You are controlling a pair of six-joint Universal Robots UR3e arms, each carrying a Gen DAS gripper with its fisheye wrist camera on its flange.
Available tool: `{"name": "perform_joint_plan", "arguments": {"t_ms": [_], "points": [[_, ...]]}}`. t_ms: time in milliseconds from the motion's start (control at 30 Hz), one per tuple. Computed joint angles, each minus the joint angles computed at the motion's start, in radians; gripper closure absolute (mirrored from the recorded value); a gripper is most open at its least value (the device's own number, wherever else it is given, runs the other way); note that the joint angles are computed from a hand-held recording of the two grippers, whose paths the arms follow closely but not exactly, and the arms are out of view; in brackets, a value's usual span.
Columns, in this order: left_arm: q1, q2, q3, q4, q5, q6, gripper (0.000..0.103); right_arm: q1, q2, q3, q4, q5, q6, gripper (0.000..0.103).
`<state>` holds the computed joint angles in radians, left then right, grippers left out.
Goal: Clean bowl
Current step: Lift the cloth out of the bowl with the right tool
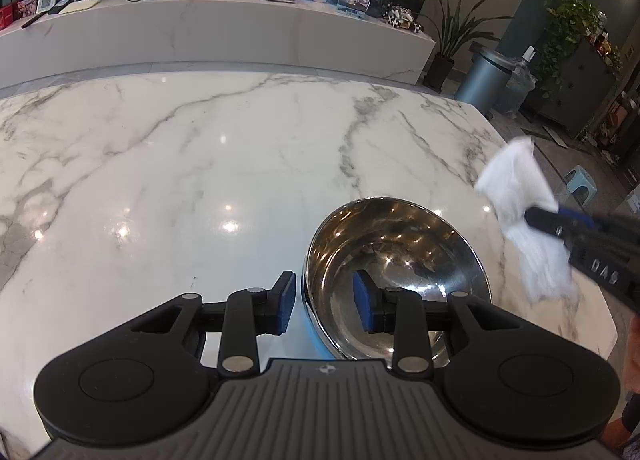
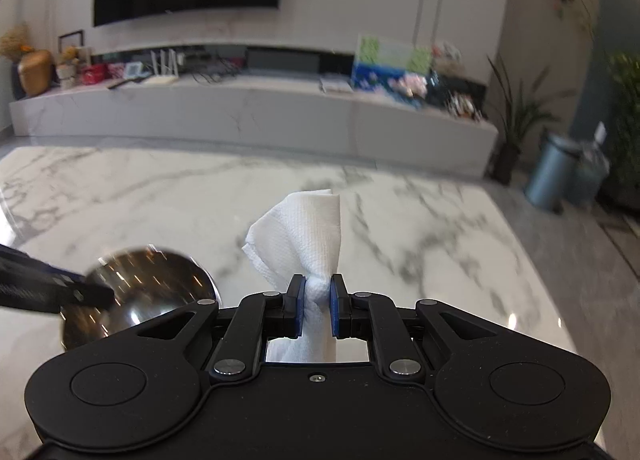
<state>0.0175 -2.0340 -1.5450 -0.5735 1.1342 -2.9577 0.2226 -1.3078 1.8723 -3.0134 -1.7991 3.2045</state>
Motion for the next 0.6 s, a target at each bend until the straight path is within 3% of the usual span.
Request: {"name": "perform_joint_plan", "arguments": {"t_ms": [400,600], "points": [[-0.017,0.004,-0.005,-0.009,0.021,-0.005,0.073,-0.122,0.077,0.109,-0.082,0.252,0.094,0.092],[-0.017,0.007,-0.003,-0.021,0.022,-0.005,0.073,-0.114,0.099,0.115,-0.121,0.242,0.086,0.087]]}}
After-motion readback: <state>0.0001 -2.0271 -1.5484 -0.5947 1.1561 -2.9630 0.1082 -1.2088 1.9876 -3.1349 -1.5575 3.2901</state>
